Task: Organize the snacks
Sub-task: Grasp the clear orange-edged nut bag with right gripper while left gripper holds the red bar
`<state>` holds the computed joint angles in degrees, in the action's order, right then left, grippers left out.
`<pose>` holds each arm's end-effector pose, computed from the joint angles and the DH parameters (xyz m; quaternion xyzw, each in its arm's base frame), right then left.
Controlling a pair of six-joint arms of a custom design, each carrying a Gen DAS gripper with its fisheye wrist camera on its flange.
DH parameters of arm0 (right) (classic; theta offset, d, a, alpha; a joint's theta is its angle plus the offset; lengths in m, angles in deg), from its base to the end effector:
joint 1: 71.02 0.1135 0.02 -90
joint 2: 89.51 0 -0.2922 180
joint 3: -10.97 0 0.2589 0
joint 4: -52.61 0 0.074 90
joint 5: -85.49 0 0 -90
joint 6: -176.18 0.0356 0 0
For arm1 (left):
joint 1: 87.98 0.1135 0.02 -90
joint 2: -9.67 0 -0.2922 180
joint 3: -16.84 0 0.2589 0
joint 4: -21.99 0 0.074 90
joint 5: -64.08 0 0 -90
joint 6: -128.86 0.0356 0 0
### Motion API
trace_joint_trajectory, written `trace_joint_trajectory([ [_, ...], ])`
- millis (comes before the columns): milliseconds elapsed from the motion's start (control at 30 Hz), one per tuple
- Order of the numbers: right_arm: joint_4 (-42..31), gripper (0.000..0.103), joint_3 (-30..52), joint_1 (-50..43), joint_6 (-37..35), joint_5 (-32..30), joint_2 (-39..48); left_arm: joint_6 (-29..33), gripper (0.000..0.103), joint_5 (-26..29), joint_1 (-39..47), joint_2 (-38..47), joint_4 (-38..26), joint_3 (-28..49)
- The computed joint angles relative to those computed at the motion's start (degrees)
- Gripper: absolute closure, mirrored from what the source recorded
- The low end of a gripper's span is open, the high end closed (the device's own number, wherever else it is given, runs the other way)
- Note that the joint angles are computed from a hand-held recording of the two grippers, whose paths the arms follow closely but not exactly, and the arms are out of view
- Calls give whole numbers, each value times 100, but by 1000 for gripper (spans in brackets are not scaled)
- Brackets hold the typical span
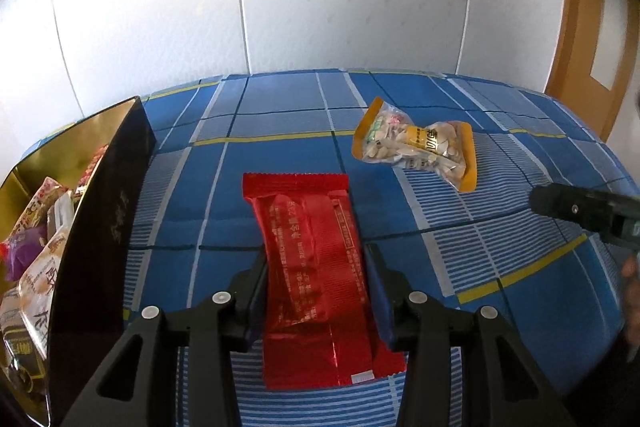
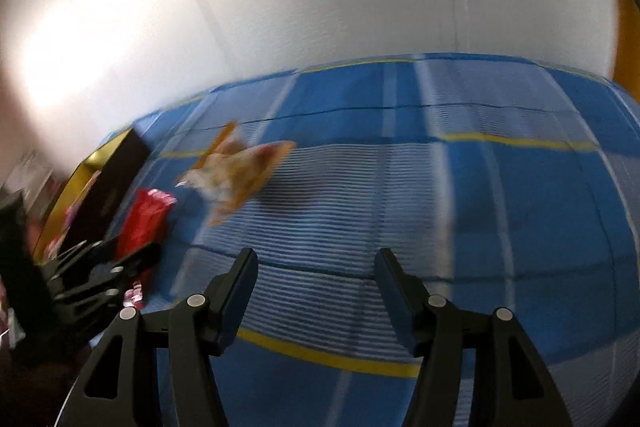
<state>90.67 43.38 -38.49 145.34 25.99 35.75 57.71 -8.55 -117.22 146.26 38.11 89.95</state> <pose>0.2088 0.1118 0.0080 0.2892 0.8766 0.0347 0.3831 0.3622 -0.2149 0.0032 0.4254 0.8186 -0.1726 0.3452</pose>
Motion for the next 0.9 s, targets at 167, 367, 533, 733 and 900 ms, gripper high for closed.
trace_joint_trajectory([
  [167, -1698, 37, 890, -474, -2049, -652, -1075, -3, 58, 151, 49, 54, 145, -18],
  [367, -3922, 30, 2710, -1050, -3877, -1450, -779, -13, 58, 257, 87, 70, 161, -14],
  [533, -4978, 30, 3806, -1367, -4436, -1752, -122, -19, 58, 312, 114, 73, 145, -7],
  [733, -4970, 71, 3883, -1404, -4082, -1537, 199, -31, 58, 307, 108, 75, 145, -3],
  [900, -4030, 75, 2668, -946, -3000, -816, -173, -37, 58, 283, 99, 79, 166, -12],
])
